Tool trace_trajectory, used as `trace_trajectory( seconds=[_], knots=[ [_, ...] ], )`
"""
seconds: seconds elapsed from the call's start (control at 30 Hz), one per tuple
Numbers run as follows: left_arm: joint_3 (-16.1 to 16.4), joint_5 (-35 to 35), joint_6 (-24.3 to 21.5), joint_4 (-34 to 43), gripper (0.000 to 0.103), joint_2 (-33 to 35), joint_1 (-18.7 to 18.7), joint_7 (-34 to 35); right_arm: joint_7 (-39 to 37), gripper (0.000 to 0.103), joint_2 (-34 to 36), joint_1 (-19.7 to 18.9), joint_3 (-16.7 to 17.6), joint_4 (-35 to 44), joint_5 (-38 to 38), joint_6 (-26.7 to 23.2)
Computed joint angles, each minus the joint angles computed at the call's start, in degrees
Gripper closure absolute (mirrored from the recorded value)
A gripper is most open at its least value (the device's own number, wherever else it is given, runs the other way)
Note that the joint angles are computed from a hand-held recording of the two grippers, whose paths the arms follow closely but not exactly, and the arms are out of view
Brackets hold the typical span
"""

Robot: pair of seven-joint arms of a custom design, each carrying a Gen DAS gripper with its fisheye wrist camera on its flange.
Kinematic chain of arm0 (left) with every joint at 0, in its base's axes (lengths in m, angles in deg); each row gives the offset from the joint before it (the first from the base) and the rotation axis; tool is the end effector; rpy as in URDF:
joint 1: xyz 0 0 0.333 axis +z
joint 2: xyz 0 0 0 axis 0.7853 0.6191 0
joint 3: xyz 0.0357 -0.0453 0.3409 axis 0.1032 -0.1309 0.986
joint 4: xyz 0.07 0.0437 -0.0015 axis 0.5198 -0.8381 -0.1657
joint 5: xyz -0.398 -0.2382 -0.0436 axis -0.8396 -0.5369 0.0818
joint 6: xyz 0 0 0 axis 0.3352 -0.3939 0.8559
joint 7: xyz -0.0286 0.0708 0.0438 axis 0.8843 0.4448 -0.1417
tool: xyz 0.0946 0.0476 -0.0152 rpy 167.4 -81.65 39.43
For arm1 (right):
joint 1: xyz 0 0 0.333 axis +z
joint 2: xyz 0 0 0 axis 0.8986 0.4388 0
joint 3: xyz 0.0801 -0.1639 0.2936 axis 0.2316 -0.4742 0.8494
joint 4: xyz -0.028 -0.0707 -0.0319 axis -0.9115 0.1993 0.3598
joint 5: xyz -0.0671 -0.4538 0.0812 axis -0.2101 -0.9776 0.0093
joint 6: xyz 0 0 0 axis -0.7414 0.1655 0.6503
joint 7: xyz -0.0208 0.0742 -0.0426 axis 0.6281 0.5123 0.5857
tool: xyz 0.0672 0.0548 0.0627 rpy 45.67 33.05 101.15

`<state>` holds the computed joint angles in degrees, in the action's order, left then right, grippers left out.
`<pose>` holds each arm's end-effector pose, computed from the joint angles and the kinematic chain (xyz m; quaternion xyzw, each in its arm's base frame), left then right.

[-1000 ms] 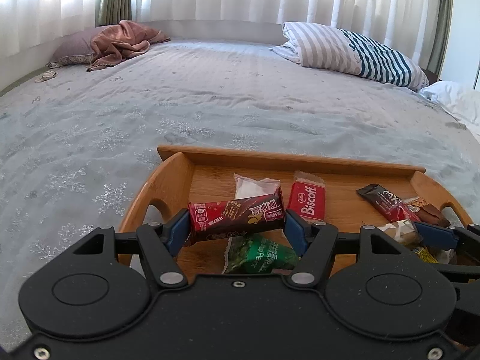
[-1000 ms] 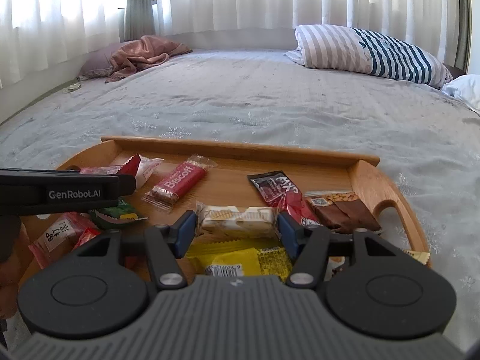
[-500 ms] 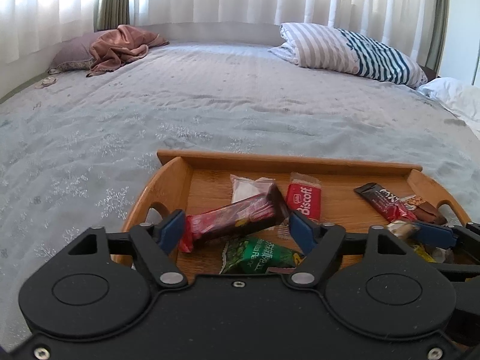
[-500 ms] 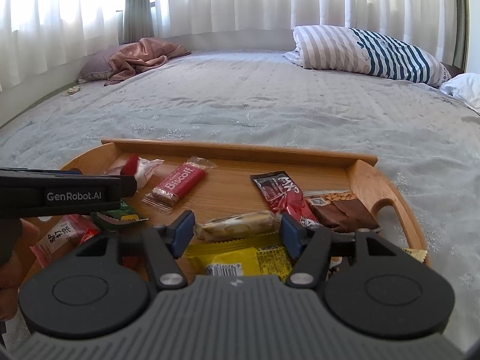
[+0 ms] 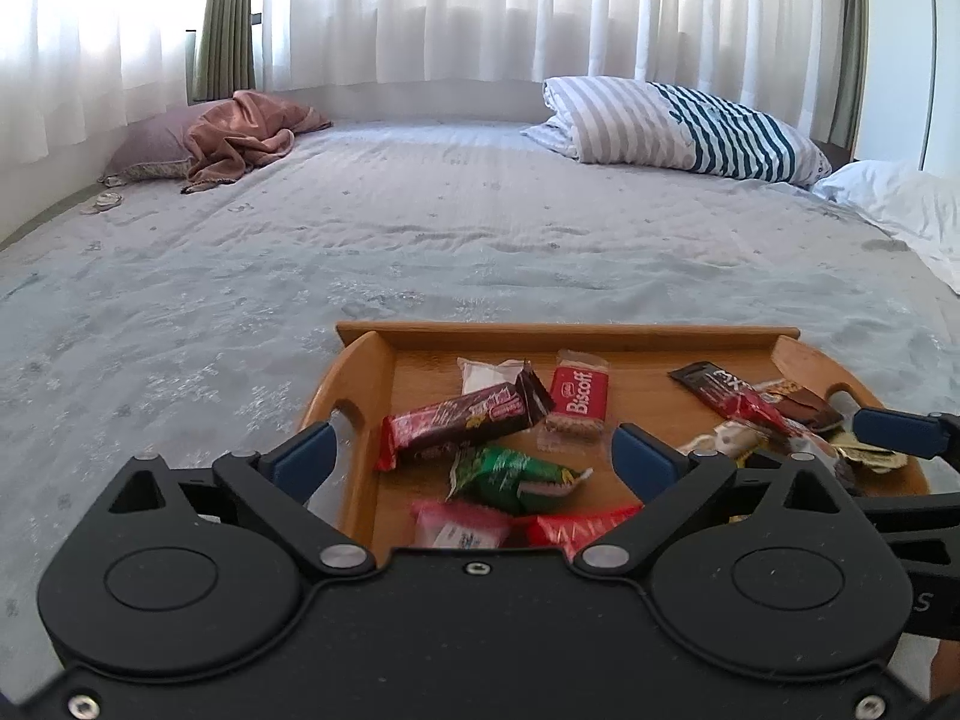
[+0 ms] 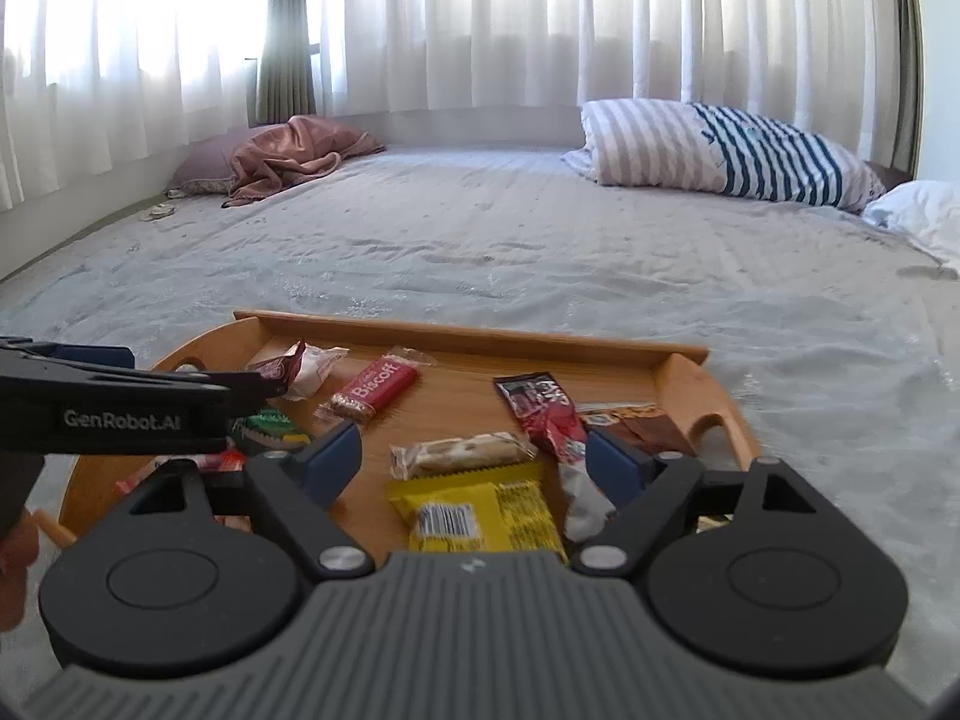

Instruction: Organize snacks

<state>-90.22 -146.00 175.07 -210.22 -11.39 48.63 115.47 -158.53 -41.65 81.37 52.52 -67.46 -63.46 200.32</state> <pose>0.6172 -0.0420 0.4543 -0.4920 0.7332 -0.3947 0.2539 0.4981 0.2782 0.4360 -0.5455 0.6739 -0.3785 0.3241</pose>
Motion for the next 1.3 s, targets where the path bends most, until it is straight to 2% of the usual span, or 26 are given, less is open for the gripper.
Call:
trace_trajectory(
  seconds=[0.13, 0.43, 0.67, 0.83, 1.03, 1.2, 1.3],
  knots=[
    [0.8, -1.6, -0.3, -2.6, 0.004, -2.8, 0.0, 1.3, 0.3, 0.011, -2.5, 0.6, 1.0, -2.2, 0.8, -1.6],
    [3.5, -0.3, -1.4, -9.9, 0.003, -9.2, -0.9, 0.8, 1.5, 0.01, -7.8, 1.5, 3.3, -7.5, 3.2, -3.1],
    [5.4, 0.1, -0.1, -15.5, 0.002, -13.6, -2.3, 1.7, 1.8, 0.009, -10.9, 2.3, 5.3, -11.3, 7.4, -5.0],
    [6.8, 2.0, -1.1, -19.2, 0.002, -16.5, -2.7, -0.6, 1.1, 0.007, -12.1, 3.2, 6.6, -13.2, 10.2, -6.8],
    [7.1, -1.8, 3.0, -21.0, 0.001, -16.6, -4.8, 5.0, -0.1, 0.0, -11.1, 3.9, 7.2, -13.9, 12.9, -8.7],
    [6.5, 1.8, 3.8, -21.3, 0.0, -14.9, -4.4, 0.4, 0.0, 0.0, -10.7, 3.9, 6.2, -14.4, 15.7, -7.4],
    [7.4, 0.6, 3.0, -21.2, 0.0, -14.7, -4.8, 0.9, 0.3, 0.0, -10.4, 3.7, 6.3, -14.6, 15.7, -7.0]
  ],
)
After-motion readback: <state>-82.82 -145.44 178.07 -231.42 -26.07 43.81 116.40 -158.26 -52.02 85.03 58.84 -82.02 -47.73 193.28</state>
